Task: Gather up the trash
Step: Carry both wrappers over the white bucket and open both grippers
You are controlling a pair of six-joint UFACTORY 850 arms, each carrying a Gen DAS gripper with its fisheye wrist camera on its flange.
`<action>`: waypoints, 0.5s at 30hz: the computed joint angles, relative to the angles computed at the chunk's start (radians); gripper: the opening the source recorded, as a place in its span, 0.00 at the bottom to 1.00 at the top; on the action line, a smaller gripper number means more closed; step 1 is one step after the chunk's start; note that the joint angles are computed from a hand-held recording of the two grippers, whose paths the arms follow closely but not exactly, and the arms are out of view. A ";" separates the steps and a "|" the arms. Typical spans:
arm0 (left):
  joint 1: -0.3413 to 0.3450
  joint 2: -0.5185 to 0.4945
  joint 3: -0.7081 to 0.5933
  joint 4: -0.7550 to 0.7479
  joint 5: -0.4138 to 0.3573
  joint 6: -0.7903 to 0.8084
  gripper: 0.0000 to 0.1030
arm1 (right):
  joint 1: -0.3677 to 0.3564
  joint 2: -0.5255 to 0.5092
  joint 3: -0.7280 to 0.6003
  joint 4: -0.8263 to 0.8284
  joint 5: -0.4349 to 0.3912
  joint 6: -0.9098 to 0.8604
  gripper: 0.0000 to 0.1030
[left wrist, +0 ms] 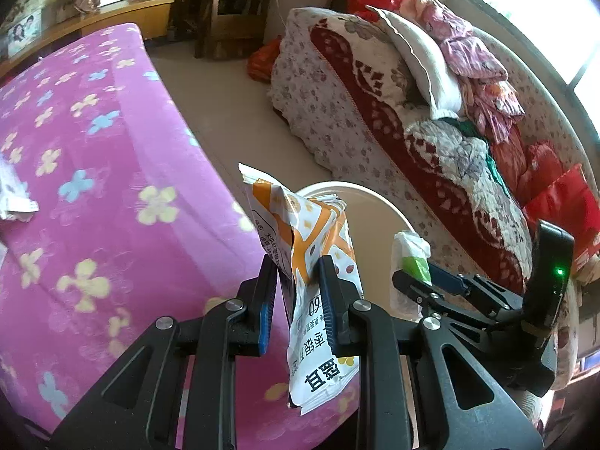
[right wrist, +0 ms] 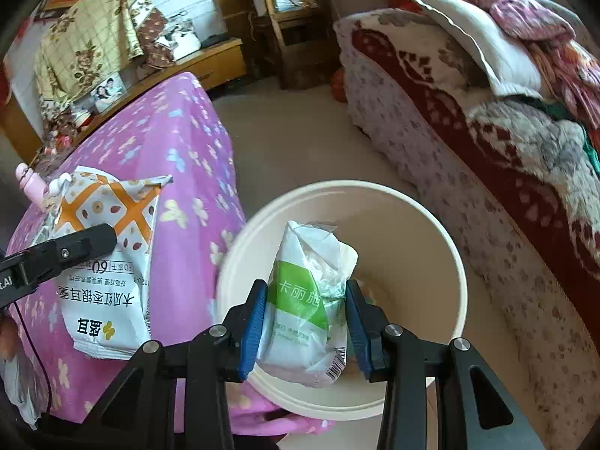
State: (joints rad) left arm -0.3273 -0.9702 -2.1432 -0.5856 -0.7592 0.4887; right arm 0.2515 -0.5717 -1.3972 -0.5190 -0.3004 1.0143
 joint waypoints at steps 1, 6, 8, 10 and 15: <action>-0.002 -0.004 -0.004 0.001 -0.002 -0.002 0.19 | -0.005 0.001 0.006 0.003 0.002 0.002 0.38; -0.012 -0.032 -0.042 0.007 -0.017 -0.018 0.20 | -0.021 0.001 0.025 0.008 0.007 0.025 0.43; -0.010 -0.039 -0.051 -0.008 -0.025 -0.014 0.20 | -0.025 -0.001 0.026 0.006 0.004 0.034 0.46; -0.009 -0.044 -0.057 -0.035 -0.037 0.004 0.23 | -0.028 -0.002 0.029 -0.009 0.004 0.061 0.48; -0.008 -0.042 -0.051 -0.069 -0.061 0.038 0.46 | -0.032 0.003 0.035 -0.025 0.014 0.110 0.59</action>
State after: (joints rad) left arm -0.3350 -1.0124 -2.1945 -0.6543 -0.8197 0.5264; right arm 0.2192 -0.5690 -1.3619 -0.5437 -0.2864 1.1241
